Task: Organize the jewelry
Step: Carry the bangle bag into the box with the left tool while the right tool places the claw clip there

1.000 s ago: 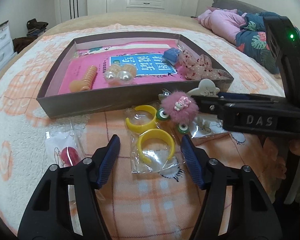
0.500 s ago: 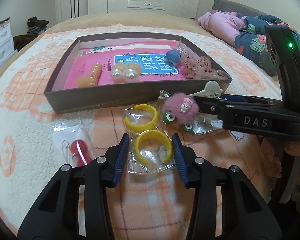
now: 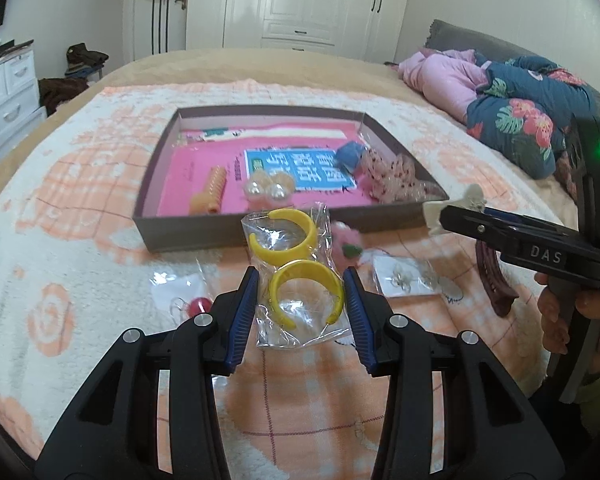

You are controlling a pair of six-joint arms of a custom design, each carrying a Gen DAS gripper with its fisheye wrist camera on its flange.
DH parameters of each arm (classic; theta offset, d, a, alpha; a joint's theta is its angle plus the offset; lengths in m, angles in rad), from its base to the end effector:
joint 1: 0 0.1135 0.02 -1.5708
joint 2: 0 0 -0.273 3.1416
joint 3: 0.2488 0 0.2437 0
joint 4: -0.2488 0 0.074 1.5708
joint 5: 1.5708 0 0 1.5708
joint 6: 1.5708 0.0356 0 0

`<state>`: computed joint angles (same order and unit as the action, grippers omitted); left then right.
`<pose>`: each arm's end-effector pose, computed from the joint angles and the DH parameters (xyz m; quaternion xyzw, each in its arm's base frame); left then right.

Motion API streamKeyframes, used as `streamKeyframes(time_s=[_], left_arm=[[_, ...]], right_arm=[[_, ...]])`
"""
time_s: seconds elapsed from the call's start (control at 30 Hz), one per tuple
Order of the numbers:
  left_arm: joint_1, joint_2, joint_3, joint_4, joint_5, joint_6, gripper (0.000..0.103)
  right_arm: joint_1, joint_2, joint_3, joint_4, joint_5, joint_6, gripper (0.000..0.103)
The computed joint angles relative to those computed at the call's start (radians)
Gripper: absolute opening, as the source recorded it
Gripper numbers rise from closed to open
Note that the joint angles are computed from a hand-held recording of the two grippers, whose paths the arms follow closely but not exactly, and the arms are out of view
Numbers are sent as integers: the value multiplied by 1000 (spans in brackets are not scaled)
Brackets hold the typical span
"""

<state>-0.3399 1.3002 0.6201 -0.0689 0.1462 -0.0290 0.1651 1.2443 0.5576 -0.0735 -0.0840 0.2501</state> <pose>0.2325 -0.0877 0.2003 0.1704 0.8988 -0.1389 0.3793 0.2288 0.0412 0.1933 0.0225 0.9180 0.1190 0.3775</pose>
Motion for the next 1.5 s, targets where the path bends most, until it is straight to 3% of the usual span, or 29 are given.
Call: streamKeyframes(time_s=[0.57,1.0,1.5], left_arm=[[135,-57,28,-8,43,-2,34],[224,48,98,40,96,-10,34],[208,207,262,52,89,-33,35]], right_arm=[[91,-34,39,3,16,-9,69],[129,80,141,10,48,-36,69],[103,225,262,30,49,-58,69]])
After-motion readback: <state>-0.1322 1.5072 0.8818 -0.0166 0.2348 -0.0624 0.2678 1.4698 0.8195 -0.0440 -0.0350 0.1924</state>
